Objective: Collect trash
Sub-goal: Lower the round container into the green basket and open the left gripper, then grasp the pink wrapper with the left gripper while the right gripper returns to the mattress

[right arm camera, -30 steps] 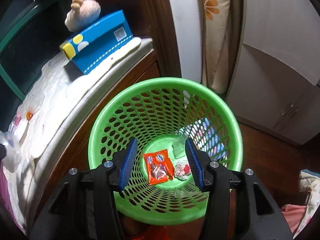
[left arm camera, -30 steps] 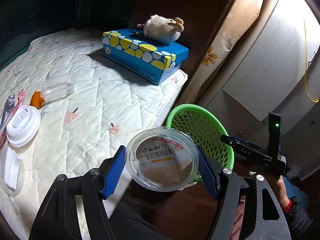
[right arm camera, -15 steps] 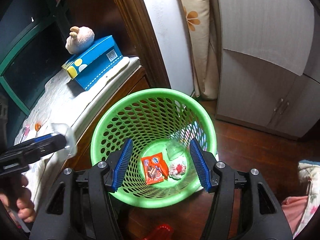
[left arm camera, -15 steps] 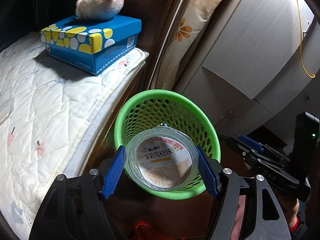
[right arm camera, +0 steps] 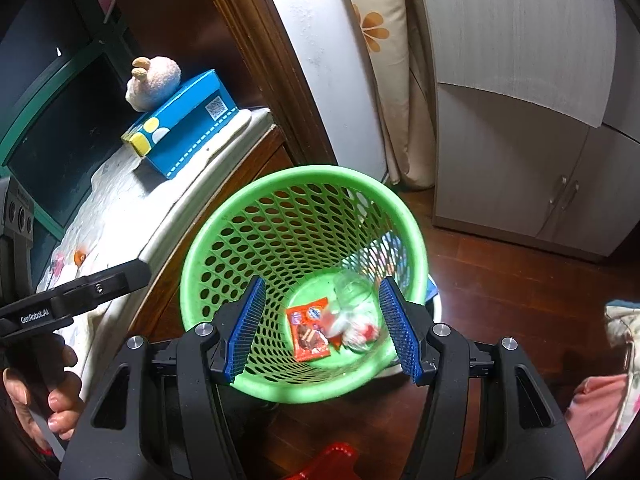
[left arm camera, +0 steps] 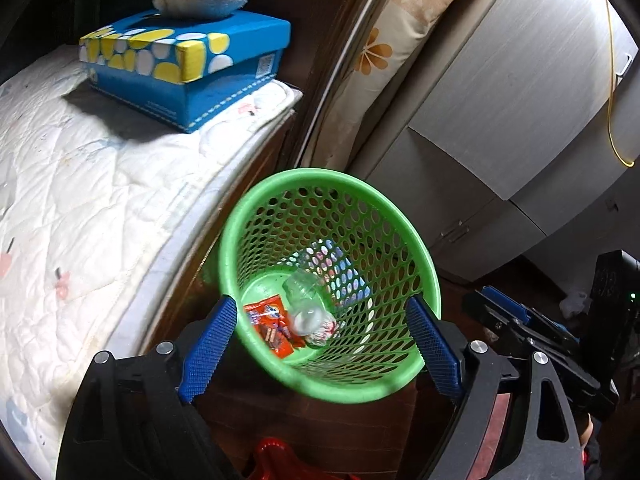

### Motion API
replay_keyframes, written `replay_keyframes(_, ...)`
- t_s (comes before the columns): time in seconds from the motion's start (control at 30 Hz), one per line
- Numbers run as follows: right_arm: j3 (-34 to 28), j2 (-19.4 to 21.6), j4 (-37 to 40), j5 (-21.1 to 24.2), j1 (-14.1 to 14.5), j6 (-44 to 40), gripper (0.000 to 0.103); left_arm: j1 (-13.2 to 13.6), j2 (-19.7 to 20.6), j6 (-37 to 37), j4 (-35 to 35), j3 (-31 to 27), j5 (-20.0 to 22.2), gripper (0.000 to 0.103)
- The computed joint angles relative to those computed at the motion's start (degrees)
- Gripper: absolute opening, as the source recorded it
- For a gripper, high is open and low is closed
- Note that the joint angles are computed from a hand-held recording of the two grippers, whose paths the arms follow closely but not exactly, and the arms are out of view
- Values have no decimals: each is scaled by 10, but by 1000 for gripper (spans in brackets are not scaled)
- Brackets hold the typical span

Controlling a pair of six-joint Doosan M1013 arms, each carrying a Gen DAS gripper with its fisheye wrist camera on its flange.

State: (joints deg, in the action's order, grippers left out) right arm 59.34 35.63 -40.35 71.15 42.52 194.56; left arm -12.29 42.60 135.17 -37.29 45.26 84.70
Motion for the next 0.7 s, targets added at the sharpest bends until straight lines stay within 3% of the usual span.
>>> replay_keyframes(0.37, -76, 35, 0, -8, 1, -66, 60, 43, -20, 9, 0, 15, -68, 83)
replay_keyframes(0.7, -208, 101, 27, -15, -6, -187, 62, 84, -17, -32, 12, -2, -121, 83)
